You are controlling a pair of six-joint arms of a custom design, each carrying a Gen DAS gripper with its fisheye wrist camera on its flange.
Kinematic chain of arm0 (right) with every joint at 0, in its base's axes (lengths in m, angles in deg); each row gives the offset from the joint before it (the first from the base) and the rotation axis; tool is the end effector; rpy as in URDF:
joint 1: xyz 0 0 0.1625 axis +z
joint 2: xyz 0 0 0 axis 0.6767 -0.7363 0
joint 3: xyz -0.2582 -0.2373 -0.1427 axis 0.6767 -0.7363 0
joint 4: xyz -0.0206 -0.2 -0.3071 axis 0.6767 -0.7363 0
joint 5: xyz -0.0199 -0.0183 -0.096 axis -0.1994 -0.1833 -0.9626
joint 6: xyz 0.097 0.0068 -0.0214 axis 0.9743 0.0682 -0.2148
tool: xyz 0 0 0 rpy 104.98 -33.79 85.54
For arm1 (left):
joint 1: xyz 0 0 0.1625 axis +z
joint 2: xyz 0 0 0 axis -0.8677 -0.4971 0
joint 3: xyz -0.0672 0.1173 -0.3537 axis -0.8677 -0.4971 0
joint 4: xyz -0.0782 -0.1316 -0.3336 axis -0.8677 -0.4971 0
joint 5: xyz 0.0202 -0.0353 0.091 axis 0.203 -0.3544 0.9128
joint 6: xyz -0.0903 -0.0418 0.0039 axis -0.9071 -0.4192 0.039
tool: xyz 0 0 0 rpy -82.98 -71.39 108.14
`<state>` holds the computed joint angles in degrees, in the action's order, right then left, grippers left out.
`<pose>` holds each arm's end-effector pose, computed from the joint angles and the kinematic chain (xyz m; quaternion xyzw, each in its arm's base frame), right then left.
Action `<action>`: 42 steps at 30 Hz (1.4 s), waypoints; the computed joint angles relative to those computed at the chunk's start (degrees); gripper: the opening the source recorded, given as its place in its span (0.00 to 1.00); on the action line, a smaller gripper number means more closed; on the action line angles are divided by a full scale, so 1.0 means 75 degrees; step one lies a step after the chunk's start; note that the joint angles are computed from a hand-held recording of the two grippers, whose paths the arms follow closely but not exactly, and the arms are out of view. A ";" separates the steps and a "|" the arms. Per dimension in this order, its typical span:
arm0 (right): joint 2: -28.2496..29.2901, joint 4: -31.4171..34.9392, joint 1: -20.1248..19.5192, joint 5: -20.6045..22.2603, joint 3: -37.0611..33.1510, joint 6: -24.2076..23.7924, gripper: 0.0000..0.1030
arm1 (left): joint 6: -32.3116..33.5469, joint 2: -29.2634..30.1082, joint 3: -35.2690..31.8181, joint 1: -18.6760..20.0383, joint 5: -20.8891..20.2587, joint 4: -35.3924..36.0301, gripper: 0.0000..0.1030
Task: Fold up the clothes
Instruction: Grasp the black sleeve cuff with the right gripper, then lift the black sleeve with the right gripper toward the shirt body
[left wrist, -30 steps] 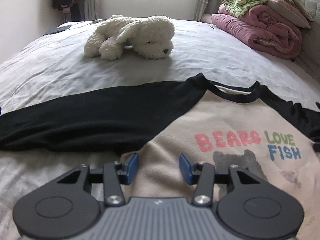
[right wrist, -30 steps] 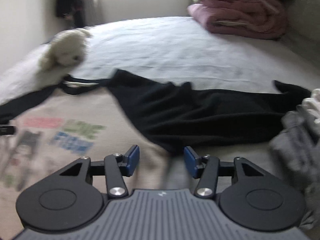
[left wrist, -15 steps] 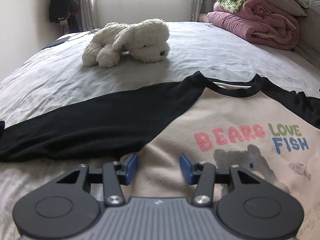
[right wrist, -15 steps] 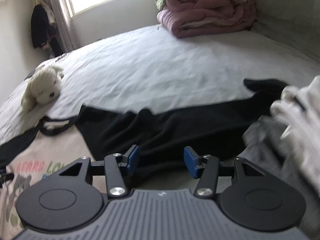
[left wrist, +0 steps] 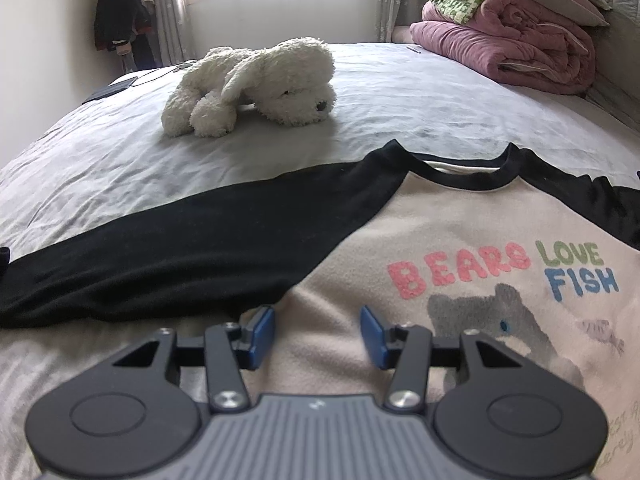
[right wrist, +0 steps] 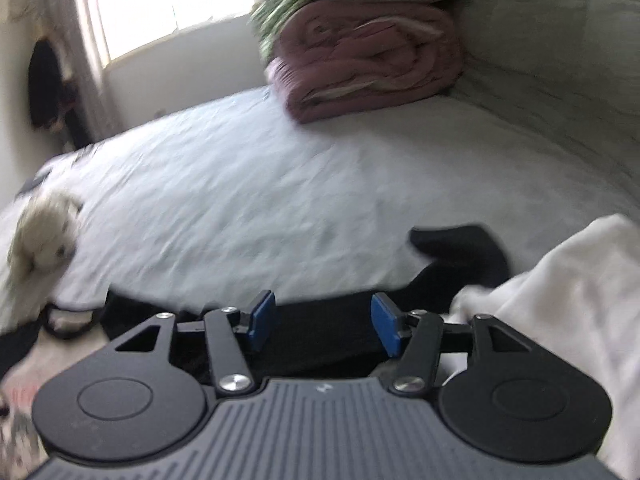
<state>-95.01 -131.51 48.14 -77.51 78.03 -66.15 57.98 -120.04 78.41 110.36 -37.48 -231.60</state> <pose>0.0750 -0.4448 0.3498 -0.0565 -0.7753 0.5077 0.3714 -0.1770 -0.5342 0.1427 0.2933 0.8466 -0.3078 0.3202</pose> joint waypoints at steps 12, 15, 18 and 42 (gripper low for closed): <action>0.0186 0.3337 -0.0478 -0.1626 -0.2252 -0.1380 0.56 | 0.0072 -0.0009 0.0035 -0.0012 0.0010 -0.0025 0.48; 0.0336 0.4291 -0.0683 -0.2029 -0.2672 -0.1519 0.51 | 0.0105 0.0002 0.0047 -0.0017 0.0021 -0.0060 0.48; 0.0409 0.5113 -0.0832 -0.2266 -0.2884 -0.1357 0.40 | 0.0132 0.0013 0.0038 -0.0016 0.0032 -0.0066 0.48; -0.0441 0.0435 0.0273 -0.1537 -0.1795 -0.0850 0.04 | -0.0092 -0.0075 -0.0019 0.0028 -0.0082 0.0192 0.48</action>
<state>-98.32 -128.25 50.19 -89.04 64.56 -72.53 57.29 -120.60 78.27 110.56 -38.10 -230.16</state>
